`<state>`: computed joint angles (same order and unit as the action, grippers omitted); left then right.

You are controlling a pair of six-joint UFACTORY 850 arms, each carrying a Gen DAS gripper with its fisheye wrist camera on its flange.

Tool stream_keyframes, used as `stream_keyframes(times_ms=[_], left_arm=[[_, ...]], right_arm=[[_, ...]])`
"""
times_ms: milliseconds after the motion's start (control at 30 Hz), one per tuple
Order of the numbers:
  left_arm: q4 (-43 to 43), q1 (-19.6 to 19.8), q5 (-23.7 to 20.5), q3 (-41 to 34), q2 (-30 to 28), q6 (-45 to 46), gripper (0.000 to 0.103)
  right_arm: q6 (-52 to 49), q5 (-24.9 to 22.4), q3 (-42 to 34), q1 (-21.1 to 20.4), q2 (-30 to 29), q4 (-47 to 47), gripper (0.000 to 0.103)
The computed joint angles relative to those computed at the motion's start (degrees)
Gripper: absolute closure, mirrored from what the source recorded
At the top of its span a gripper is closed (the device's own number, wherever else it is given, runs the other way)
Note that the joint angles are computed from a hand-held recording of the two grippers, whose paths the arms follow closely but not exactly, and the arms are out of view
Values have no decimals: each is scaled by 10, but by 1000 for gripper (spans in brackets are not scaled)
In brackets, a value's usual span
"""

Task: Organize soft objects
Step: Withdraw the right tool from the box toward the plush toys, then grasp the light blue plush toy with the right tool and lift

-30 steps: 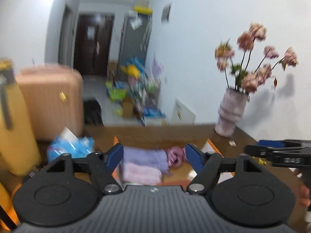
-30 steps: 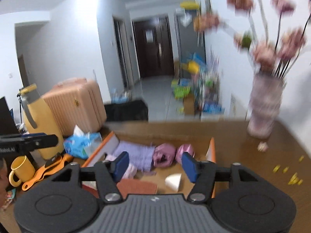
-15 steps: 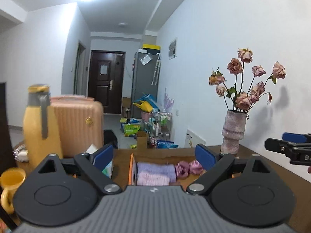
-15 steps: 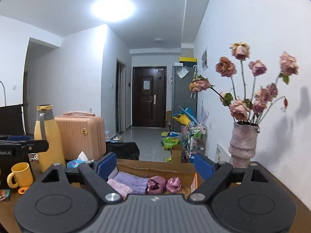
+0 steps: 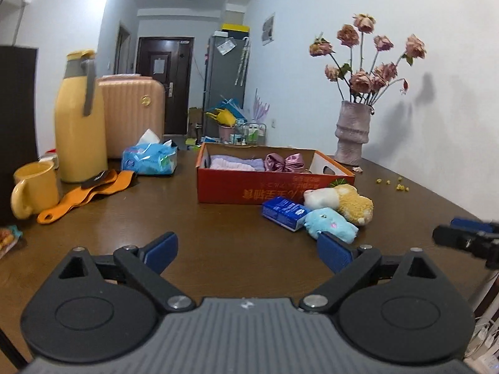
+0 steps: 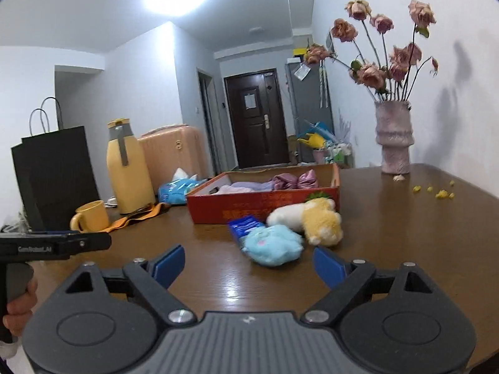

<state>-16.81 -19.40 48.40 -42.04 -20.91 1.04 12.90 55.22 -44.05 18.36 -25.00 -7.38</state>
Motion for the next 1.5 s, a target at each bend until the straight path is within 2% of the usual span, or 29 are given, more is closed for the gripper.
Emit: stream_keyframes(times_ms=[100, 267, 333, 400, 433, 567, 633, 733, 767, 800, 833, 867, 967, 1133, 1333, 1467, 1500], left_arm=[[34, 3, -16, -29, -19, -23, 5], [102, 13, -85, -112, -75, -66, 8], [139, 18, -112, -150, -102, -102, 19], [208, 28, -144, -190, -127, -175, 26], [257, 34, -155, -213, -143, -229, 28], [417, 51, -181, -299, -203, -416, 34], [472, 56, -190, -333, -227, -485, 44], [585, 65, -197, -379, -259, -616, 58], [611, 66, -198, -387, -266, -645, 62], [640, 68, -195, -393, -272, -672, 72], [656, 70, -187, -394, -274, -685, 73], [657, 70, -184, -392, -273, -688, 74], [659, 69, -184, -376, -262, -684, 76], [635, 75, -161, -300, -215, -657, 76], [562, 76, -138, -206, -159, -595, 73], [496, 76, -122, -161, -127, -536, 66], [487, 77, -112, -152, -121, -528, 61]], right_arm=[[23, -3, -18, -8, -14, -7, 14], [77, -75, -90, -21, -66, -48, 16], [116, -100, -131, -29, -93, -75, 20], [157, -129, -175, -35, -119, -100, 22], [182, -140, -199, -38, -134, -113, 27], [308, -186, -292, -53, -193, -205, 39], [375, -216, -333, -56, -220, -247, 45], [451, -225, -368, -60, -247, -302, 46], [455, -214, -369, -61, -251, -304, 48], [463, -209, -371, -62, -253, -315, 51], [470, -206, -371, -62, -254, -324, 55], [478, -197, -368, -63, -252, -334, 62], [442, -205, -342, -56, -231, -319, 64], [424, -168, -251, -51, -175, -336, 71], [404, -115, -158, -30, -126, -339, 72], [364, -87, -118, -29, -98, -297, 71], [349, -85, -110, -29, -92, -277, 70]])
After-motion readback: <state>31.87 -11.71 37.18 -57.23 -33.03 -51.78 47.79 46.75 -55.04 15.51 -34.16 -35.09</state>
